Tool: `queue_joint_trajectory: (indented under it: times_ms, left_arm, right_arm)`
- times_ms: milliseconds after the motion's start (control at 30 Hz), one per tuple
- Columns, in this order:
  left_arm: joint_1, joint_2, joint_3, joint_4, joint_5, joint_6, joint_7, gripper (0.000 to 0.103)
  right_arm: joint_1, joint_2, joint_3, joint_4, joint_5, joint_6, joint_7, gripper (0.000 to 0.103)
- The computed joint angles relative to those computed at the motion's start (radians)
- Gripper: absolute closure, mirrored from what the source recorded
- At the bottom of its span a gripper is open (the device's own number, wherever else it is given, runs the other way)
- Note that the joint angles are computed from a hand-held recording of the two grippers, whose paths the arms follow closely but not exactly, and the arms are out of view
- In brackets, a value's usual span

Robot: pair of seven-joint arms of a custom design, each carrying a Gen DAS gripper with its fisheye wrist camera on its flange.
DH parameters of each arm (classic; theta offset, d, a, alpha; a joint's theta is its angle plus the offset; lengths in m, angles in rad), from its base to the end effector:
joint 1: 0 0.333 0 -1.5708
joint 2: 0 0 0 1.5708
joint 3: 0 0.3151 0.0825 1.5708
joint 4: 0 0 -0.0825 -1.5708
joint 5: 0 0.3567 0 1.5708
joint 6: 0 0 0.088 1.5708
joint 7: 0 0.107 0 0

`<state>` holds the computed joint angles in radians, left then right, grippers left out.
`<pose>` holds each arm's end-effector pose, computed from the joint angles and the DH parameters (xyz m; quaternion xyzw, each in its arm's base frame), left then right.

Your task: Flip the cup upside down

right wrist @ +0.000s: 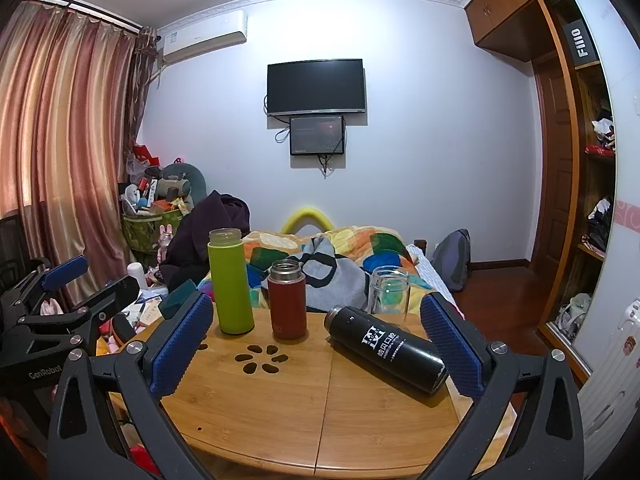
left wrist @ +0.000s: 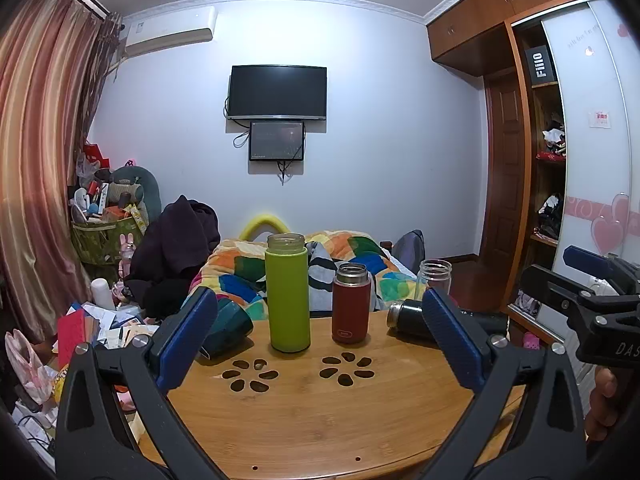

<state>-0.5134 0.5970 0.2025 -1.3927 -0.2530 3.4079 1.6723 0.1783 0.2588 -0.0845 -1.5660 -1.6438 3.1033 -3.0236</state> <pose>0.6790 -0.2406 0.5536 -0.4655 0.5951 -0.5234 0.3939 0.6199 0.1493 0.5718 -0.5690 0.5473 -0.4197 0.4478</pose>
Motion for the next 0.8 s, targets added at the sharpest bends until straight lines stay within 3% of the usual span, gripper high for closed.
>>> queue_joint_trajectory:
  times_ms: [800]
  left_arm:
    - [-0.016, -0.006, 0.011, -0.012, -0.045, 0.009, 0.029, 0.0]
  right_arm:
    - [0.011, 0.002, -0.008, 0.006, 0.034, 0.002, -0.038, 0.0]
